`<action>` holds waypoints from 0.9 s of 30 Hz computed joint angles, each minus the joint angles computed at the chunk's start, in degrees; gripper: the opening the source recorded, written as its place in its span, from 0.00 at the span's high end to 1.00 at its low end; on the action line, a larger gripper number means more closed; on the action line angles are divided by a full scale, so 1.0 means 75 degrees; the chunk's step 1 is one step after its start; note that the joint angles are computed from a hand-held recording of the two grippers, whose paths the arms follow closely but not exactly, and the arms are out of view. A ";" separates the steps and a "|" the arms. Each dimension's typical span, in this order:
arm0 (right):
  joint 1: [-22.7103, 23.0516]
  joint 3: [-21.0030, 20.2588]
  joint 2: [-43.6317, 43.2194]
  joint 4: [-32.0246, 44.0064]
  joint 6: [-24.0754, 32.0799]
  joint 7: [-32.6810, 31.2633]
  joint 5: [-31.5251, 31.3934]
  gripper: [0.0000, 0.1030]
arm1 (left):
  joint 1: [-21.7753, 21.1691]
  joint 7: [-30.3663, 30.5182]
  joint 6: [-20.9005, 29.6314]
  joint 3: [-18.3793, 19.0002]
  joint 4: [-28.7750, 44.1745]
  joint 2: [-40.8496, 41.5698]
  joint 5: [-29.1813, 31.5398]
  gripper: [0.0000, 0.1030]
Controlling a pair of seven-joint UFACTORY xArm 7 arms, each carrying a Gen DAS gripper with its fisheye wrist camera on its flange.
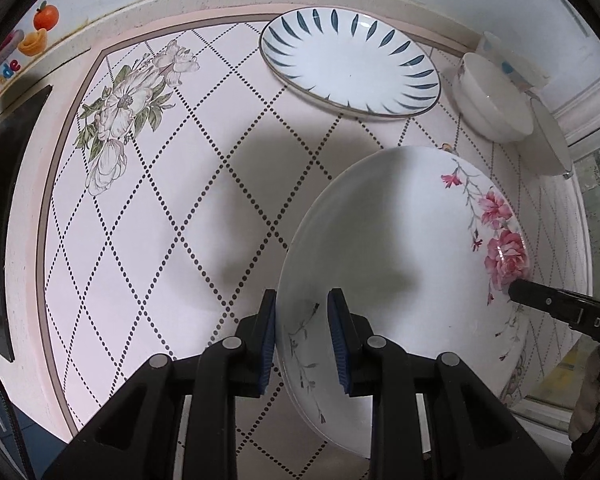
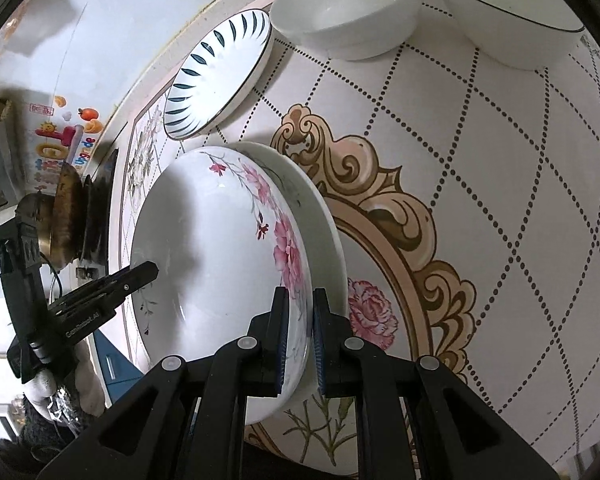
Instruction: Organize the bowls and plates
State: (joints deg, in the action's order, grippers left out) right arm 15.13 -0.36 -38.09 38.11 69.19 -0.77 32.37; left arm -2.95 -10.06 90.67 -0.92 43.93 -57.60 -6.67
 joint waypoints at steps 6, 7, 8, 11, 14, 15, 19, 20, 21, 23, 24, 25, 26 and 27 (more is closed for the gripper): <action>0.0004 0.0011 0.0161 0.0069 -0.0065 -0.0085 -0.0035 0.87 | -0.0022 -0.0157 -0.0001 -0.0138 -0.0159 -0.0073 0.0030 0.78; 0.0003 -0.0013 0.0182 0.0069 -0.0063 -0.0116 -0.0026 0.87 | -0.0035 -0.0168 -0.0002 -0.0168 -0.0181 -0.0096 0.0055 0.78; 0.0005 -0.0037 0.0194 0.0069 -0.0068 -0.0148 0.0005 0.87 | -0.0043 -0.0185 0.0002 -0.0182 -0.0199 -0.0110 0.0068 0.78; -0.0009 -0.0041 0.0215 0.0101 -0.0055 -0.0207 -0.0005 0.87 | -0.0064 -0.0247 0.0008 -0.0226 -0.0241 -0.0147 0.0104 0.78; -0.0038 -0.0052 0.0197 0.0133 0.0022 -0.0222 -0.0036 0.87 | -0.0100 -0.0302 -0.0002 -0.0308 -0.0277 -0.0172 0.0161 0.78; -0.0049 -0.0046 0.0187 0.0164 0.0060 -0.0219 -0.0065 0.87 | -0.0111 -0.0318 0.0002 -0.0324 -0.0291 -0.0194 0.0179 0.78; -0.0055 -0.0009 0.0189 0.0282 0.0204 -0.0213 -0.0143 0.87 | -0.0111 -0.0386 -0.0031 -0.0339 -0.0244 -0.0059 0.0250 0.78; -0.0057 -0.0003 0.0204 0.0303 0.0248 -0.0237 -0.0191 0.87 | -0.0103 -0.0414 -0.0019 -0.0332 -0.0267 -0.0071 0.0263 0.78; -0.0067 -0.0005 0.0207 0.0319 0.0303 -0.0238 -0.0226 0.86 | -0.0107 -0.0460 -0.0087 -0.0341 -0.0280 -0.0021 0.0221 0.78; -0.0079 -0.0029 0.0233 0.0381 0.0453 -0.0219 -0.0230 0.85 | -0.0099 -0.0517 -0.0049 -0.0315 -0.0291 -0.0052 0.0224 0.78; -0.0097 -0.0042 0.0227 0.0402 0.0521 -0.0214 -0.0241 0.85 | -0.0094 -0.0547 -0.0021 -0.0327 -0.0293 -0.0078 0.0242 0.78; -0.0118 -0.0061 0.0242 0.0432 0.0581 -0.0201 -0.0234 0.85 | -0.0093 -0.0575 -0.0015 -0.0332 -0.0291 -0.0090 0.0246 0.78; -0.0149 -0.0087 0.0256 0.0456 0.0639 -0.0189 -0.0232 0.85 | -0.0083 -0.0613 0.0020 -0.0336 -0.0278 -0.0110 0.0255 0.78; -0.0196 -0.0098 0.0260 0.0498 0.0722 -0.0150 -0.0275 0.85 | -0.0064 -0.0658 0.0099 -0.0336 -0.0244 -0.0132 0.0279 0.78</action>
State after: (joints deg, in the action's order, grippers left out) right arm 13.66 -1.09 -36.14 41.84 74.61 -1.89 30.31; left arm -3.42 -14.99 91.41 -3.44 42.10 -58.58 -4.58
